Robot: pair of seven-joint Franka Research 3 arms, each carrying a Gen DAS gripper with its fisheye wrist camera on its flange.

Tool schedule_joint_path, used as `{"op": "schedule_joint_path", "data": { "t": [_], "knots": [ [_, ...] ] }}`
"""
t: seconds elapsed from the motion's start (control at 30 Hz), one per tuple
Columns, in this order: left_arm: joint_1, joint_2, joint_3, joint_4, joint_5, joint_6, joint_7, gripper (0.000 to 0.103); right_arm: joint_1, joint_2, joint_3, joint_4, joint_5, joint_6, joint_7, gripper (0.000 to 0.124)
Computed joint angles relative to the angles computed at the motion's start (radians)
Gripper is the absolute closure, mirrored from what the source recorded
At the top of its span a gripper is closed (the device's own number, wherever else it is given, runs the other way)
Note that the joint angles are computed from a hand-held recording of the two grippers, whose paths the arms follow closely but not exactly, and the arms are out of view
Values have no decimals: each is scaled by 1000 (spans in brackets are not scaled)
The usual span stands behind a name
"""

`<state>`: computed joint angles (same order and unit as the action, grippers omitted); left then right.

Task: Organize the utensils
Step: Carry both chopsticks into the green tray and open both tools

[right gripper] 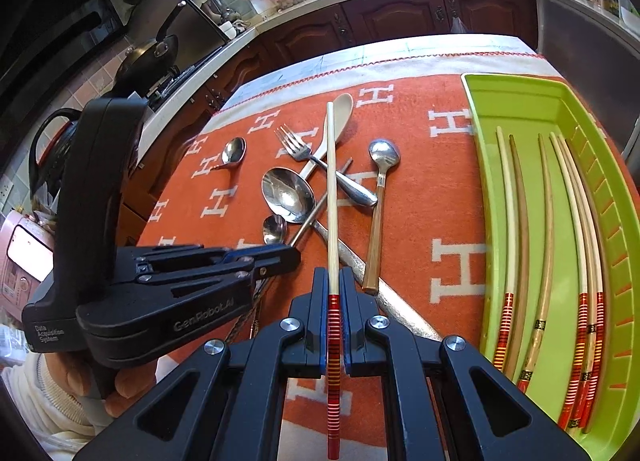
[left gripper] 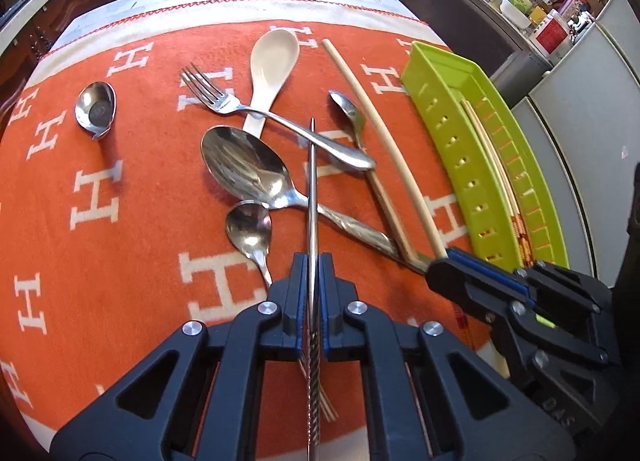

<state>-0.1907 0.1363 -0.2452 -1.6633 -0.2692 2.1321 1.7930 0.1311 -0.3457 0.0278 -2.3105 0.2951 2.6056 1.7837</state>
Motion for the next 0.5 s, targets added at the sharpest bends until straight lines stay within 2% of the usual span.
{"op": "schedule_joint_path", "data": {
  "t": [0.27,0.5],
  "knots": [
    [20,-98,23,-63,-66,-37,35,100,5,-35,2,-22,10,0,6,119],
    [17,-192,59,-132,-140,17,76,100,4,-82,10,-55,11,-1,26,119]
  ]
}}
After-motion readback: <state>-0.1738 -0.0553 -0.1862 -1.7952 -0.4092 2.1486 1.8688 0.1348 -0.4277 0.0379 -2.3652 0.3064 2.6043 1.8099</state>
